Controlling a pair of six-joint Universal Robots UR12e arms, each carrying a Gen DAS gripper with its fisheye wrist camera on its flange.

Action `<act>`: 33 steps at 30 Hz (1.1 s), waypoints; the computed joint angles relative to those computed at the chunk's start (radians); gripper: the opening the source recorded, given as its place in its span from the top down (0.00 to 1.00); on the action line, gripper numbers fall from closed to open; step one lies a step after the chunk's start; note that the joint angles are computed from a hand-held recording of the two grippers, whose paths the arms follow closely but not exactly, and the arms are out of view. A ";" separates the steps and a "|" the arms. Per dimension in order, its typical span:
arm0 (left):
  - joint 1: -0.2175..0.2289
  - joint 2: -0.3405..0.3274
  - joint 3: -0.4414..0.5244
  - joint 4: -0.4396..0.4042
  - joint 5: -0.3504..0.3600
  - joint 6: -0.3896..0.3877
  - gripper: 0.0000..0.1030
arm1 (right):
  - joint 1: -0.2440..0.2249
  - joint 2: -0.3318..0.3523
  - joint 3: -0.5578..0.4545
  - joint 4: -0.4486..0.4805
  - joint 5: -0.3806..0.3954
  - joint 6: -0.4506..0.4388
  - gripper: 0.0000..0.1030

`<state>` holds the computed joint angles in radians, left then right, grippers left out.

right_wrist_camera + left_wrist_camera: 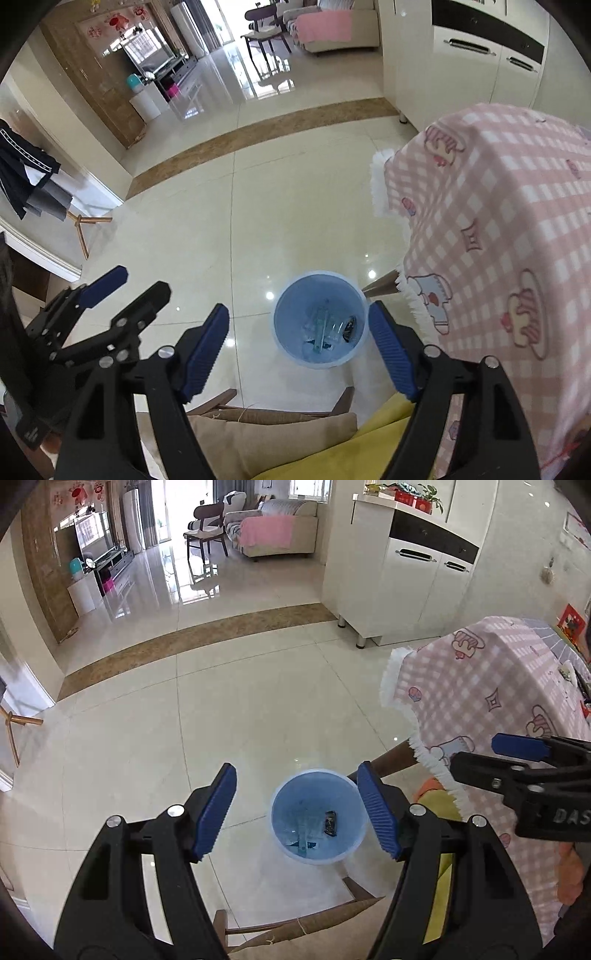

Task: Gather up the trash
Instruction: 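Grasp the green pea-pod plush with the right gripper and lift it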

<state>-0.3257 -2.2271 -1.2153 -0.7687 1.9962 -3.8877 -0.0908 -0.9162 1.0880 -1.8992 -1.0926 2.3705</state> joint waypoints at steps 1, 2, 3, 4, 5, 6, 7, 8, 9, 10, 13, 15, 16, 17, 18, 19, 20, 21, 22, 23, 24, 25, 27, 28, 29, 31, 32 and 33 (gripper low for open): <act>-0.001 0.000 0.002 0.005 -0.003 0.004 0.35 | -0.006 -0.004 0.001 0.003 0.017 0.000 0.26; -0.003 -0.002 0.007 0.014 -0.007 0.013 0.35 | -0.015 -0.011 0.003 0.007 0.040 0.001 0.26; -0.006 -0.005 0.013 0.026 -0.004 0.026 0.35 | -0.025 -0.019 0.005 0.011 0.065 0.000 0.26; -0.010 -0.008 0.021 0.035 0.008 0.039 0.35 | -0.033 -0.023 0.007 0.009 0.084 -0.002 0.26; -0.015 -0.013 0.033 0.040 0.020 0.052 0.35 | -0.044 -0.033 0.014 -0.004 0.108 -0.003 0.26; -0.021 -0.019 0.047 0.056 0.030 0.077 0.35 | -0.055 -0.047 0.030 -0.038 0.125 0.004 0.25; -0.024 -0.022 0.055 0.066 0.031 0.090 0.35 | -0.063 -0.060 0.046 -0.079 0.131 0.018 0.24; -0.028 -0.026 0.063 0.082 0.029 0.107 0.35 | -0.074 -0.072 0.067 -0.137 0.141 0.038 0.20; -0.032 -0.031 0.076 0.103 0.023 0.129 0.35 | -0.086 -0.083 0.085 -0.188 0.159 0.059 0.17; -0.037 -0.036 0.087 0.123 0.018 0.151 0.35 | -0.104 -0.095 0.103 -0.242 0.183 0.085 0.13; -0.051 -0.056 0.124 0.180 -0.006 0.221 0.33 | -0.145 -0.113 0.140 -0.383 0.187 0.186 0.10; -0.061 -0.072 0.152 0.212 -0.026 0.266 0.31 | -0.162 -0.117 0.160 -0.462 0.159 0.240 0.08; -0.065 -0.077 0.159 0.222 -0.033 0.281 0.30 | -0.171 -0.119 0.167 -0.495 0.139 0.262 0.08; -0.071 -0.088 0.176 0.232 -0.046 0.305 0.29 | -0.180 -0.118 0.169 -0.507 0.123 0.270 0.08; -0.073 -0.094 0.187 0.238 -0.055 0.318 0.29 | -0.184 -0.118 0.168 -0.506 0.105 0.277 0.08; -0.077 -0.104 0.200 0.242 -0.066 0.333 0.29 | -0.187 -0.115 0.167 -0.513 0.070 0.304 0.08; -0.080 -0.113 0.213 0.241 -0.078 0.345 0.29 | -0.190 -0.114 0.175 -0.526 0.049 0.330 0.08; -0.083 -0.124 0.231 0.230 -0.093 0.356 0.29 | -0.195 -0.112 0.177 -0.523 0.041 0.342 0.08; -0.084 -0.130 0.240 0.223 -0.103 0.360 0.29 | -0.199 -0.106 0.173 -0.497 0.036 0.340 0.08; -0.086 -0.140 0.256 0.211 -0.122 0.366 0.29 | -0.200 -0.099 0.168 -0.482 0.031 0.339 0.08; -0.086 -0.146 0.263 0.207 -0.135 0.369 0.29 | -0.200 -0.093 0.169 -0.480 0.025 0.339 0.08; -0.087 -0.153 0.273 0.200 -0.151 0.373 0.29 | -0.198 -0.092 0.174 -0.477 0.009 0.338 0.08; -0.089 -0.164 0.289 0.186 -0.169 0.383 0.29 | -0.192 -0.085 0.177 -0.480 -0.014 0.336 0.08; -0.091 -0.167 0.293 0.181 -0.173 0.389 0.29 | -0.189 -0.074 0.170 -0.485 -0.024 0.326 0.08; -0.092 -0.172 0.302 0.169 -0.177 0.393 0.29 | -0.184 -0.062 0.164 -0.498 -0.043 0.317 0.08; -0.093 -0.179 0.314 0.157 -0.186 0.396 0.29 | -0.175 -0.054 0.164 -0.524 -0.095 0.326 0.24; -0.093 -0.180 0.317 0.154 -0.192 0.398 0.29 | -0.175 -0.049 0.160 -0.522 -0.105 0.336 0.38; -0.094 -0.186 0.329 0.147 -0.198 0.402 0.29 | -0.178 -0.053 0.174 -0.556 -0.105 0.345 0.48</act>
